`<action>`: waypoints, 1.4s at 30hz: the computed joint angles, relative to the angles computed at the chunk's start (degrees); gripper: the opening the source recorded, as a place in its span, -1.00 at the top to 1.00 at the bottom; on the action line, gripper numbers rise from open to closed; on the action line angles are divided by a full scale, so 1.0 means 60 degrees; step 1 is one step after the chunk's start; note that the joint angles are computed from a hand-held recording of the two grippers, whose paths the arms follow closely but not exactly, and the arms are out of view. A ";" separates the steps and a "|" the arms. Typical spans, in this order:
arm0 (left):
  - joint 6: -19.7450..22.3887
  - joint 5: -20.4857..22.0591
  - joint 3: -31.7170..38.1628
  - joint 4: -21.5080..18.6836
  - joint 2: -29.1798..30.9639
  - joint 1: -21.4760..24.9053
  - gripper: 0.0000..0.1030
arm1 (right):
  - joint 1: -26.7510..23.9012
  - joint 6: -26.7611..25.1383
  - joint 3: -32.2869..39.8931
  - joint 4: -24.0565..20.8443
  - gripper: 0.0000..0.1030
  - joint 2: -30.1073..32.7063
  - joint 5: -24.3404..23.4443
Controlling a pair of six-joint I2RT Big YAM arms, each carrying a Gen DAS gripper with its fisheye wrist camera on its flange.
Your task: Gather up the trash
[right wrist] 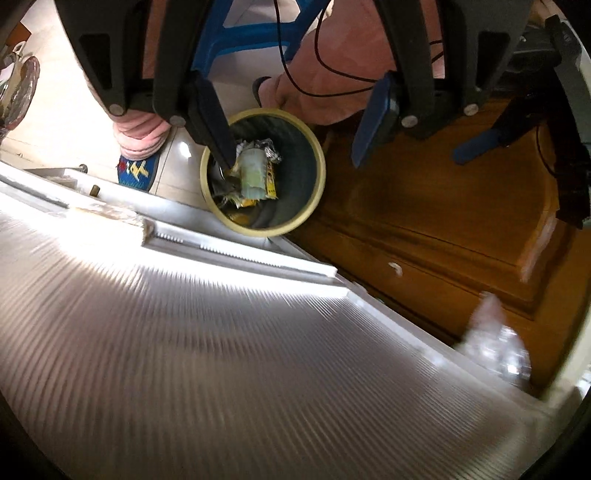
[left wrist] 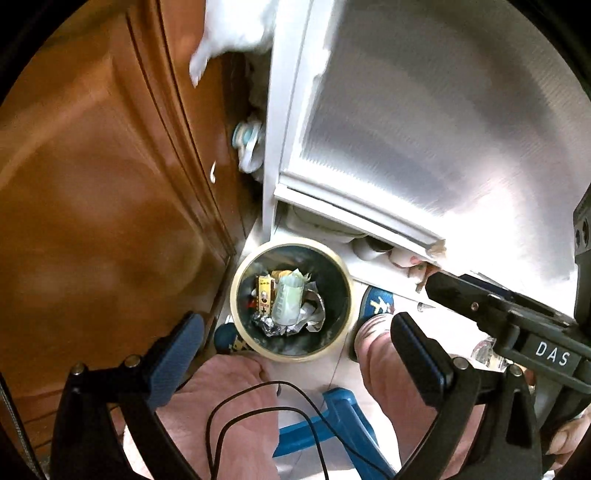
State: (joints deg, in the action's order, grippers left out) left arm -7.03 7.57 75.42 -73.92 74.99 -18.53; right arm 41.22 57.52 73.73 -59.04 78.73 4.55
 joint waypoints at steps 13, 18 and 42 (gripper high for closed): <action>0.0040 -0.0450 0.2023 -0.1399 -0.0779 -0.0342 -0.95 | 0.1336 -0.0409 0.2599 -0.2296 -0.28 -0.0308 0.2581; -0.0029 -0.0672 0.3031 -0.1883 -0.0812 -0.0436 -0.95 | 0.1682 -0.0455 0.3688 -0.3076 -0.28 -0.0230 0.3289; -0.0173 -0.2005 0.8409 -0.3141 0.0268 -0.1122 -0.95 | 0.3082 -0.0926 0.9352 -0.5928 -0.28 0.1334 0.6426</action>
State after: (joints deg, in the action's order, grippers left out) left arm -8.07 -4.46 125.87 -92.77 76.60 -25.26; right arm 59.71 51.97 129.84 -94.60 86.73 43.11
